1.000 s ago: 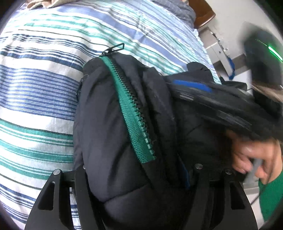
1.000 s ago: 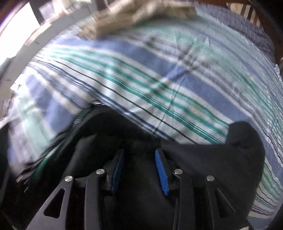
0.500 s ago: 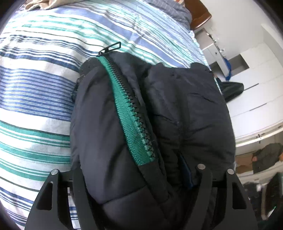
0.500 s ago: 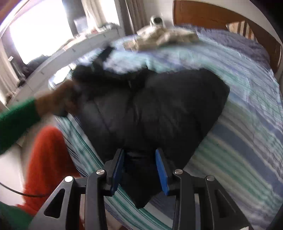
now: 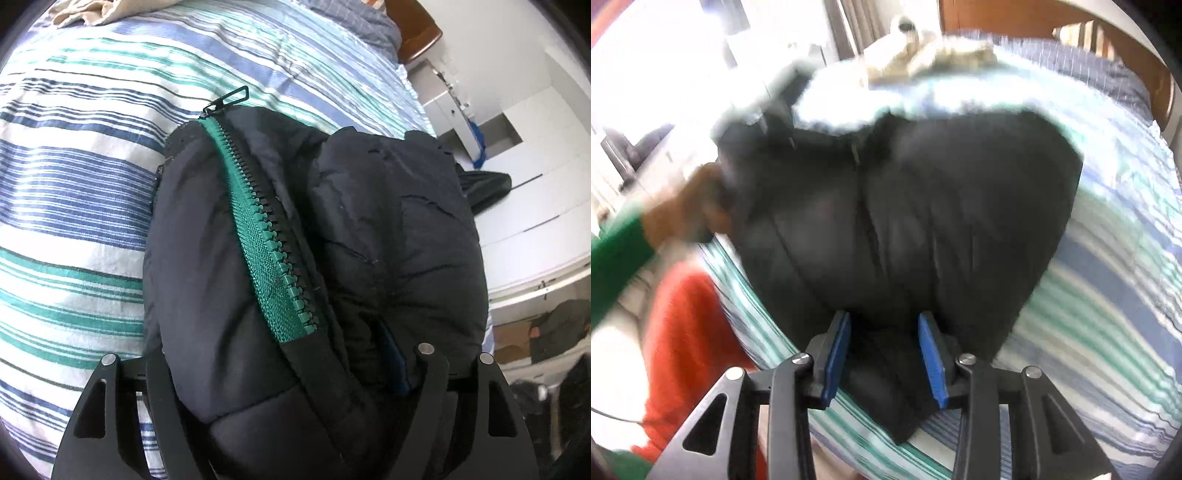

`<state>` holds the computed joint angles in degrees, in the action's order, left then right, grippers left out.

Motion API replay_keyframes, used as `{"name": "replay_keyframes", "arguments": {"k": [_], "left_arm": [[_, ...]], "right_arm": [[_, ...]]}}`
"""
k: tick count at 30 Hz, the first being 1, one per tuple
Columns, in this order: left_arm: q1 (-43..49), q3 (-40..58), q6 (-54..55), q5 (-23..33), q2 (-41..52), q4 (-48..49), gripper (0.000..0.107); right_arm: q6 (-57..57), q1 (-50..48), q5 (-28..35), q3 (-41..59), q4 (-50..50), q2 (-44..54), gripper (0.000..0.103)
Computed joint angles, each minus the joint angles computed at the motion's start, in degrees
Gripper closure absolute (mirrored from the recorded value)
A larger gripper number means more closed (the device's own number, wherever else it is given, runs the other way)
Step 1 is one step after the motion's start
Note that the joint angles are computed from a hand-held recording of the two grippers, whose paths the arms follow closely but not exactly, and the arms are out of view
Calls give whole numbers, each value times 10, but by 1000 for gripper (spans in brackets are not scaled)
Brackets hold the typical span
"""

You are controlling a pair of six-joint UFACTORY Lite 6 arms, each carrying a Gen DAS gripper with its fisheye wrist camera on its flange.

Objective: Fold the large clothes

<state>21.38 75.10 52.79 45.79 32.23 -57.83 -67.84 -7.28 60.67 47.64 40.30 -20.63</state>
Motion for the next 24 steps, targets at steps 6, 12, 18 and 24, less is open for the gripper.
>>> {"name": "replay_keyframes", "arguments": {"k": [6, 12, 18, 24], "left_arm": [[11, -14, -49, 13, -47, 47, 28], [122, -28, 6, 90, -105, 44, 20], [234, -16, 79, 201, 5, -43, 18], [244, -13, 133, 292, 93, -107, 14]], "right_arm": [[39, 144, -87, 16, 80, 123, 63], [7, 181, -158, -24, 113, 127, 63], [-17, 167, -151, -38, 131, 122, 63], [-24, 158, -143, -45, 130, 110, 63]]}}
